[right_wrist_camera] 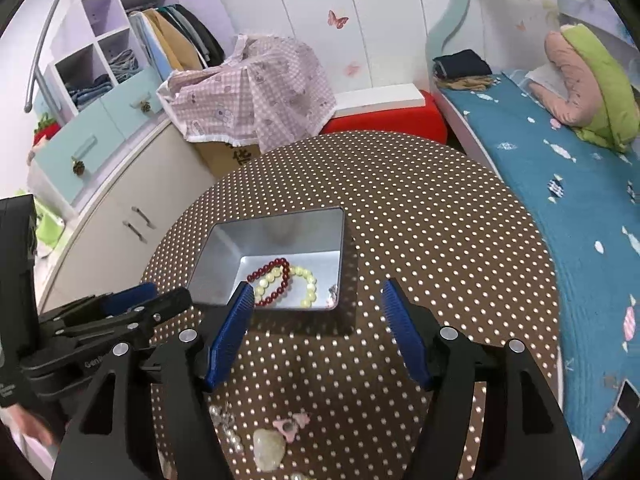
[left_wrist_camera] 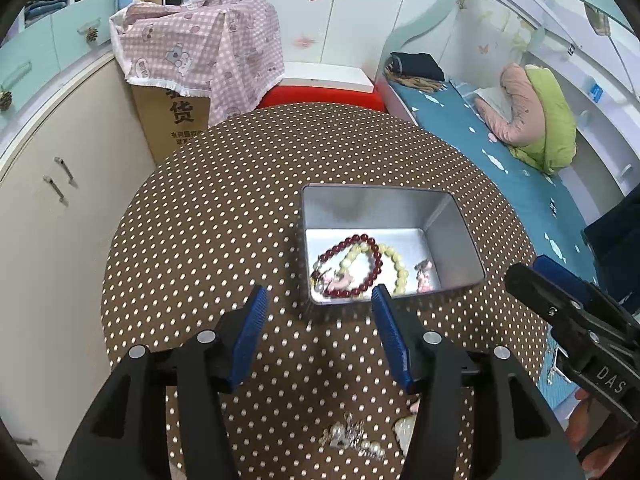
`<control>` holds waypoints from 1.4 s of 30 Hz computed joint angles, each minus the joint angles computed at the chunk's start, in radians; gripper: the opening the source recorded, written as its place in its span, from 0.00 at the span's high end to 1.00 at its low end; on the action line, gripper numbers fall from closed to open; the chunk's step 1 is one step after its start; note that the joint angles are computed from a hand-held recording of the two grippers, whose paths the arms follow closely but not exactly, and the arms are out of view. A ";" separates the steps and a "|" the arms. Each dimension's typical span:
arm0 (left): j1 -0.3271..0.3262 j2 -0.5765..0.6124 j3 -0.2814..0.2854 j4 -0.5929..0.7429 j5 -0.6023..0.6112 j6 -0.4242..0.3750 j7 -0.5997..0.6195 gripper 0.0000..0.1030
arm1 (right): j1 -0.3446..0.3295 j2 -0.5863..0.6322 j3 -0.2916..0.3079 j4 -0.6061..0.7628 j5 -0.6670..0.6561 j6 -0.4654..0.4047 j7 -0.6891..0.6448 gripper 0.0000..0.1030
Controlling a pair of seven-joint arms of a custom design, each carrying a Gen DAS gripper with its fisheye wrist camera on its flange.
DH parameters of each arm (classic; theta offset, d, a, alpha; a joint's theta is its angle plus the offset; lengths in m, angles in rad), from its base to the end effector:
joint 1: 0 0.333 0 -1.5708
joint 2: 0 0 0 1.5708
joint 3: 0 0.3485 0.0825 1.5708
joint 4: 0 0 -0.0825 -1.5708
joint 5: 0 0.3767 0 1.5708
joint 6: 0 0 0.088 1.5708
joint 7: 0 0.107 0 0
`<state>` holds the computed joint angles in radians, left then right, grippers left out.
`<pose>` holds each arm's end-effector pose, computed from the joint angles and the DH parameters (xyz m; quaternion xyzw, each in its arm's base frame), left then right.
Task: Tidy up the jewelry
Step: 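Move both tools back to the jade pendant and pearl keychains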
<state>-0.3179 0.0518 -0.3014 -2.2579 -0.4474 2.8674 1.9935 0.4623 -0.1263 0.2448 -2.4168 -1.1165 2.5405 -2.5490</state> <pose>0.4725 -0.3050 0.4367 -0.4289 0.8537 -0.2858 0.0742 0.3593 0.3233 0.4137 -0.4447 0.8126 -0.2305 0.2980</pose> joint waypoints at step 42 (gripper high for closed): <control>-0.058 -0.128 0.067 -0.298 -0.147 -0.018 0.123 0.44 | 0.209 0.204 -0.019 0.061 0.040 0.032 0.068 0.27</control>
